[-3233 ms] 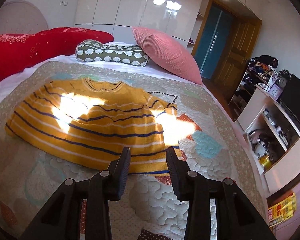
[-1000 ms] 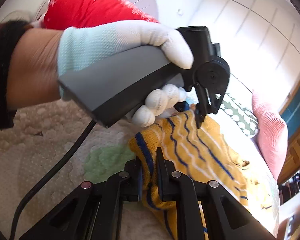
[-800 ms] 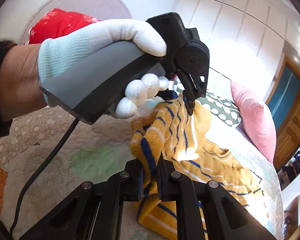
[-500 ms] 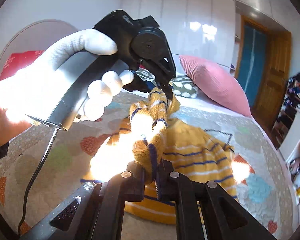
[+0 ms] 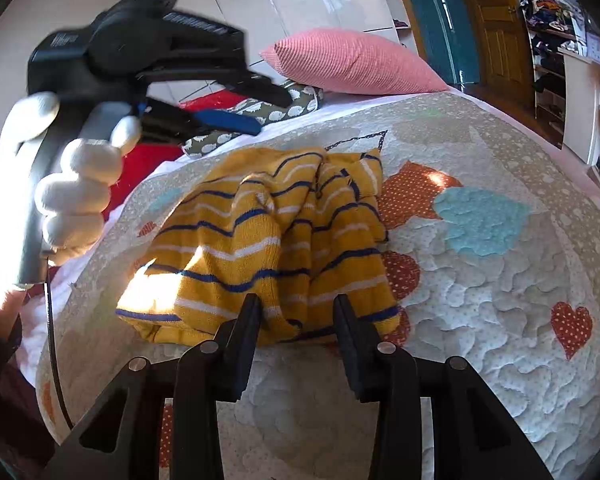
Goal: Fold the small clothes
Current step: 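Lift the sweater with both tools and fold it over onto itself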
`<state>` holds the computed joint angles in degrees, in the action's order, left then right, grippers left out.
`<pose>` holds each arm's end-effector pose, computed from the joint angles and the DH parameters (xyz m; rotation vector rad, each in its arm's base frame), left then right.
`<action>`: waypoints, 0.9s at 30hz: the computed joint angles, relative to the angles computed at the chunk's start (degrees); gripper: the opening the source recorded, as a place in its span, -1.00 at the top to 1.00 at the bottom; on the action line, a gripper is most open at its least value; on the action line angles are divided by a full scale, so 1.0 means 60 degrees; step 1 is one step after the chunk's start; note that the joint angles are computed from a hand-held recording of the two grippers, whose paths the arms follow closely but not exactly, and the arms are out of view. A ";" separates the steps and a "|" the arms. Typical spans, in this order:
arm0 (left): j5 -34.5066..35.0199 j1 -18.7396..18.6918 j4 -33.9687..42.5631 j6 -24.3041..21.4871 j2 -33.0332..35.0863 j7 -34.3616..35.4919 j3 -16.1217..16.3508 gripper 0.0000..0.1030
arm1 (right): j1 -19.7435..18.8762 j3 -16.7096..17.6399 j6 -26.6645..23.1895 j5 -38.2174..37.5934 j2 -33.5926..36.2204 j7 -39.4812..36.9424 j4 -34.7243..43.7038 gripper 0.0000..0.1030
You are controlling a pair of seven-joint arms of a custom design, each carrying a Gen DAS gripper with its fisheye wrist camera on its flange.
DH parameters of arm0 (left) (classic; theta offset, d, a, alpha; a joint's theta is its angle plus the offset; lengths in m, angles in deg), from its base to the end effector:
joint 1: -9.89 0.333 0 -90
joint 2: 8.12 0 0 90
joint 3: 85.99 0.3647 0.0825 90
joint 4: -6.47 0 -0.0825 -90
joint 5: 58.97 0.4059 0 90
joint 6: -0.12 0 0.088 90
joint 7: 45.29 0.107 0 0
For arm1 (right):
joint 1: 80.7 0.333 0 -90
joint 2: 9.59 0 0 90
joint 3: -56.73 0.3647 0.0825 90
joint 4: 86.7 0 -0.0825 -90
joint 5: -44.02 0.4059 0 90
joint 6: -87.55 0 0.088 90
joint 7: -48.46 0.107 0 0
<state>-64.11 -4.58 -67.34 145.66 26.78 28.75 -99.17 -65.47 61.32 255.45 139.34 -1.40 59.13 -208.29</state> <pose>0.7511 -0.3290 0.5085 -1.9747 2.1018 -1.0124 0.5761 0.1389 0.4022 -1.7036 1.4508 -0.2682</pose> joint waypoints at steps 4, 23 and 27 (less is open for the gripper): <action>0.1670 -0.0655 -0.2607 0.1068 -0.1660 -0.1631 0.1263 0.17 | -0.0428 -0.0235 -0.1178 -0.0207 -0.0180 0.0748 0.0045 0.21; 0.4168 -0.0400 -0.5768 0.2615 -0.3168 -0.4689 0.1029 0.17 | -0.1757 0.0619 -0.2612 -0.4096 0.2071 0.5877 0.3191 0.80; 0.4140 -0.0617 -0.5103 0.2376 -0.2582 -0.4330 0.0914 0.17 | -0.1632 0.0345 -0.1920 -0.5473 0.2213 0.7063 0.3130 0.80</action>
<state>-39.27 -8.28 -97.96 159.92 11.29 2.77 -93.69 -75.27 63.39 243.93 106.50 11.88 101.50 -189.51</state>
